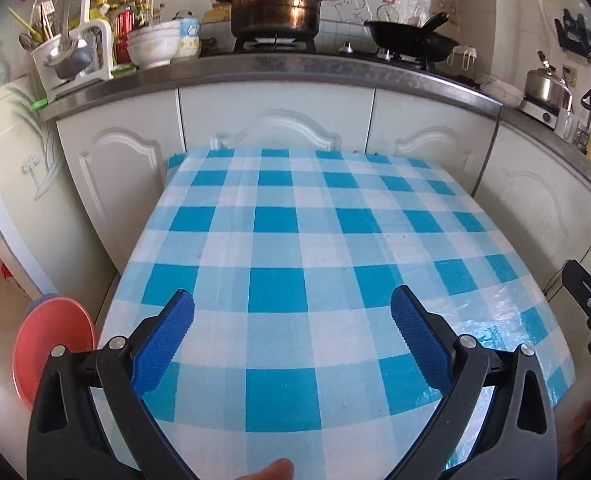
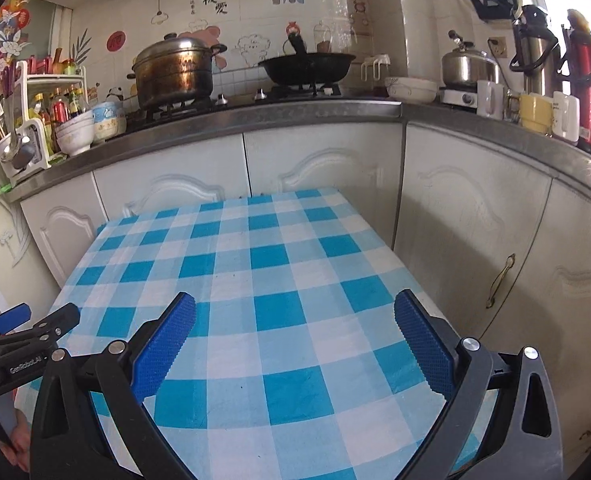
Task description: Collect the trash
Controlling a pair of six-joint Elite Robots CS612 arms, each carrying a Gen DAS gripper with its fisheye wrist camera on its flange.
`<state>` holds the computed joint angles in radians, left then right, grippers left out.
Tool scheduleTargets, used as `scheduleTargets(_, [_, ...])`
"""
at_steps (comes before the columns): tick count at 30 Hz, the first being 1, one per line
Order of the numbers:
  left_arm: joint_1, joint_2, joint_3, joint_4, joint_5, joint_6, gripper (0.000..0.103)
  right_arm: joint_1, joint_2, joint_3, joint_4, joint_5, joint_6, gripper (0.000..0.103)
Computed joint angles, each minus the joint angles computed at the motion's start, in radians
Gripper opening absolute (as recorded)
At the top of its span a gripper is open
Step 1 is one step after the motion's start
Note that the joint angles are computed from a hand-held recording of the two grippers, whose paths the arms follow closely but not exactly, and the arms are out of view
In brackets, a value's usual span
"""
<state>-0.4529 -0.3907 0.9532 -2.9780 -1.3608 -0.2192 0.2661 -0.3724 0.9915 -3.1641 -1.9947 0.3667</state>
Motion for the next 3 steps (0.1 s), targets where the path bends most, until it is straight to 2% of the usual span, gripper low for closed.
scheduleTargets(3, [0.001, 0.053, -0.093, 0.104, 0.025, -0.030, 0.099, -0.013, 0.023, -0.047, 0.086, 0.053, 0.011, 0.098])
